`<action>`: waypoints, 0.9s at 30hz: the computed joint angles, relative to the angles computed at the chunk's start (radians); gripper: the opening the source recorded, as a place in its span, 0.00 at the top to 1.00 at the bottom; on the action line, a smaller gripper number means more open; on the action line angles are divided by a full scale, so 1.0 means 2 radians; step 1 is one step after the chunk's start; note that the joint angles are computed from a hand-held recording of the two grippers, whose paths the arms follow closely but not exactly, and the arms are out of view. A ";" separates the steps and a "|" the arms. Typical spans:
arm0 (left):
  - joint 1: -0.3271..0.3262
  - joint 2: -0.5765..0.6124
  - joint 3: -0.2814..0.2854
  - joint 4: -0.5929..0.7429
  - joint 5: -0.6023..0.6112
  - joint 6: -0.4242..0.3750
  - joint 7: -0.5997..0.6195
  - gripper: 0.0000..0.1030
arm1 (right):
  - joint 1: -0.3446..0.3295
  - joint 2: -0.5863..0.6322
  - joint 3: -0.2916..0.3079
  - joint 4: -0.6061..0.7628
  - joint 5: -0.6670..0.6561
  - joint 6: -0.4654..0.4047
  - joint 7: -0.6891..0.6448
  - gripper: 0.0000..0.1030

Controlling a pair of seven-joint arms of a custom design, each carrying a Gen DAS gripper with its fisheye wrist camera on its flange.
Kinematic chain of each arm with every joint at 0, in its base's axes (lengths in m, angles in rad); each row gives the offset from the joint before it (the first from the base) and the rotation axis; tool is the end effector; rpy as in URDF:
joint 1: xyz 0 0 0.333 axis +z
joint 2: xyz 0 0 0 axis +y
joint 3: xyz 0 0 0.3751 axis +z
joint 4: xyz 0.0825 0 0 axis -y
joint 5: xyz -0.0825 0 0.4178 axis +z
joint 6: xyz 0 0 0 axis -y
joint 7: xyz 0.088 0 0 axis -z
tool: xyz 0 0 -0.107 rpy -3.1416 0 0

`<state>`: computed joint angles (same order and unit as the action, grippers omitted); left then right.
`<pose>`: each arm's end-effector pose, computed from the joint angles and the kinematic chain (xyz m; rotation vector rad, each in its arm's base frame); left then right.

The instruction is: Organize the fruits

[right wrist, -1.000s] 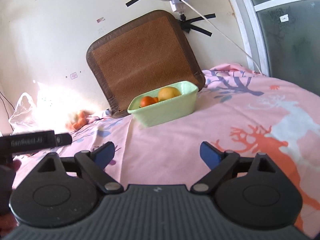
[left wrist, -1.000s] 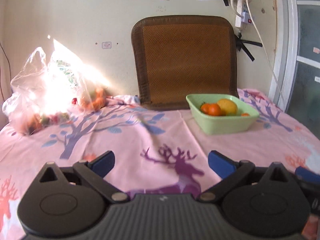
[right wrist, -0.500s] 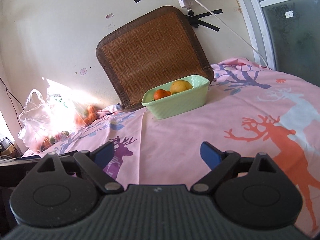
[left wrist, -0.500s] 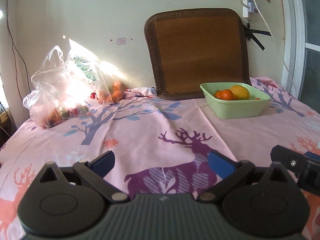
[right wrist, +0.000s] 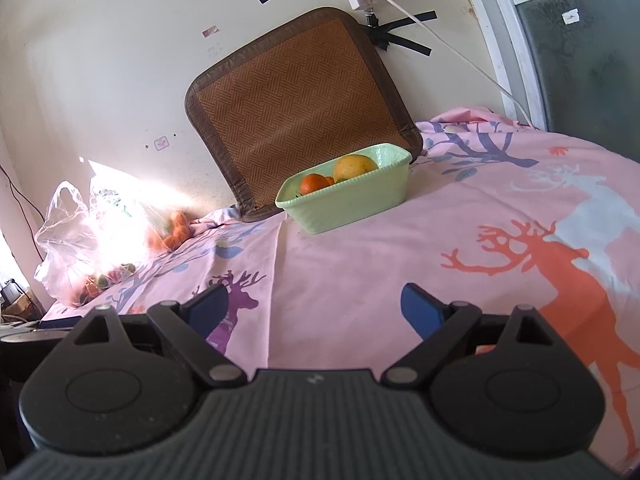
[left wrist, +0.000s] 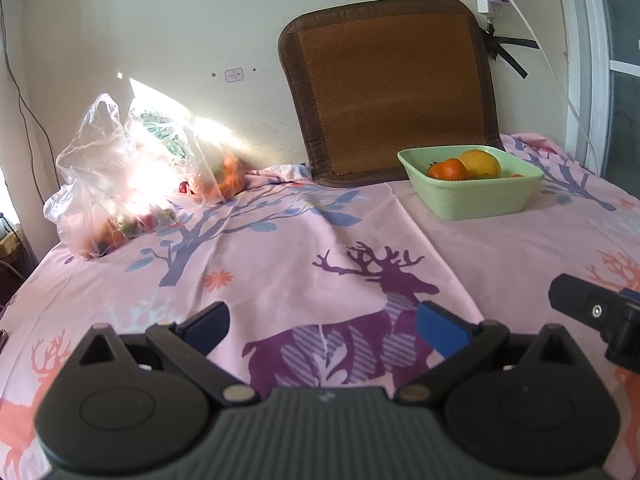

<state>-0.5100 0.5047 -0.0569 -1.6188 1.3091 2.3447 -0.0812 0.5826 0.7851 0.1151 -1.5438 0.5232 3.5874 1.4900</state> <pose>0.6591 -0.3939 0.3968 -1.7173 1.3844 -0.5926 0.6702 0.4431 0.3488 -1.4346 1.3509 -0.4658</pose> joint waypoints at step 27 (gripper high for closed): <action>-0.001 0.009 0.002 0.012 -0.034 0.009 0.038 0.00 | 0.002 0.002 -0.002 0.001 0.009 0.004 0.005 0.08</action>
